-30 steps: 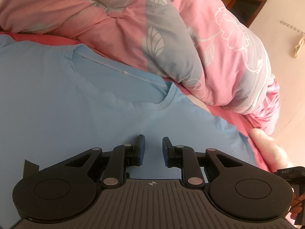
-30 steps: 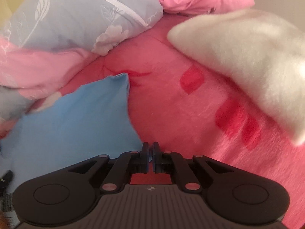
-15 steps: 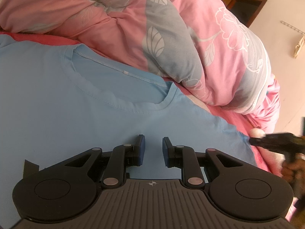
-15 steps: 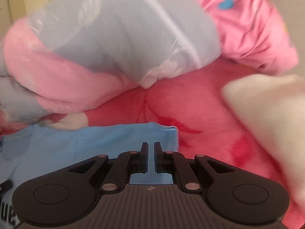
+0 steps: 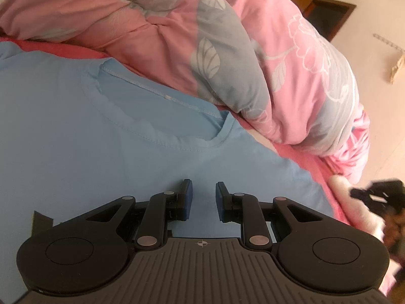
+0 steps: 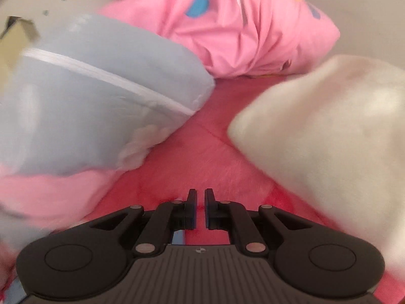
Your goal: Fold clothes
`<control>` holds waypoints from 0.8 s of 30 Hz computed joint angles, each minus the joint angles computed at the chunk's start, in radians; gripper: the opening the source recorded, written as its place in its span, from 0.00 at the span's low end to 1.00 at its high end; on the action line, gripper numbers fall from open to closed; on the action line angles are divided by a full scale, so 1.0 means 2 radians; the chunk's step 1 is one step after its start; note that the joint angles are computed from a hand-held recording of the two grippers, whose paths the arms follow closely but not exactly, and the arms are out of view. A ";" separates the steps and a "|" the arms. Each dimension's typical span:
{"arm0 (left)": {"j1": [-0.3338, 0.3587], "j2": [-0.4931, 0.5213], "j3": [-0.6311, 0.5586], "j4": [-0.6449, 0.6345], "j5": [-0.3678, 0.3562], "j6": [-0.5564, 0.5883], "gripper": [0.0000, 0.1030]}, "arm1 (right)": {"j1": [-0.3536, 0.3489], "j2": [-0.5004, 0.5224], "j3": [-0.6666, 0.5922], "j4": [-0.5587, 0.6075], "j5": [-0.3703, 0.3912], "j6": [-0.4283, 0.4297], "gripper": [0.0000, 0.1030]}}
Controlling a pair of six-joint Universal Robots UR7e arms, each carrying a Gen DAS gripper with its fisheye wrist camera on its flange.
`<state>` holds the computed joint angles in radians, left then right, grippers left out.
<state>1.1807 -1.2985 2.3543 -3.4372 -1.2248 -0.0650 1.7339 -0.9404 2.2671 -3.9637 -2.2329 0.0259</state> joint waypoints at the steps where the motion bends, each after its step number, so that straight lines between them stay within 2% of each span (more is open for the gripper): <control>1: -0.001 -0.008 -0.004 0.020 0.004 -0.018 0.20 | 0.012 -0.014 0.013 0.011 -0.001 0.006 0.07; 4: -0.018 -0.047 -0.008 0.077 0.030 -0.064 0.24 | 0.055 -0.052 0.035 0.060 -0.008 0.020 0.07; 7: -0.050 -0.106 -0.004 0.133 0.079 -0.080 0.25 | 0.112 -0.069 0.027 0.110 -0.020 0.010 0.07; 10: -0.073 -0.184 0.008 0.189 0.119 -0.108 0.29 | 0.163 -0.061 0.000 0.152 -0.017 -0.004 0.07; 13: -0.092 -0.267 0.018 0.247 0.165 -0.139 0.30 | 0.201 -0.030 -0.043 0.196 0.007 -0.014 0.07; 16: -0.109 -0.322 0.037 0.245 0.234 -0.136 0.32 | 0.232 0.012 -0.097 0.251 0.038 -0.032 0.10; 18: -0.113 -0.332 0.050 0.211 0.290 -0.118 0.32 | 0.246 0.047 -0.135 0.282 0.057 -0.048 0.16; 20: -0.099 -0.326 0.056 0.179 0.318 -0.100 0.32 | 0.259 0.086 -0.179 0.316 0.073 -0.065 0.17; 24: -0.042 -0.294 0.055 0.131 0.296 -0.091 0.32 | 0.281 0.166 -0.272 0.386 0.097 -0.096 0.17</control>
<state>1.0965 -1.8872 2.4648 -3.1758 -0.6334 -0.2461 2.2960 -0.6081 1.7228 -3.1908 -2.0392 -0.1658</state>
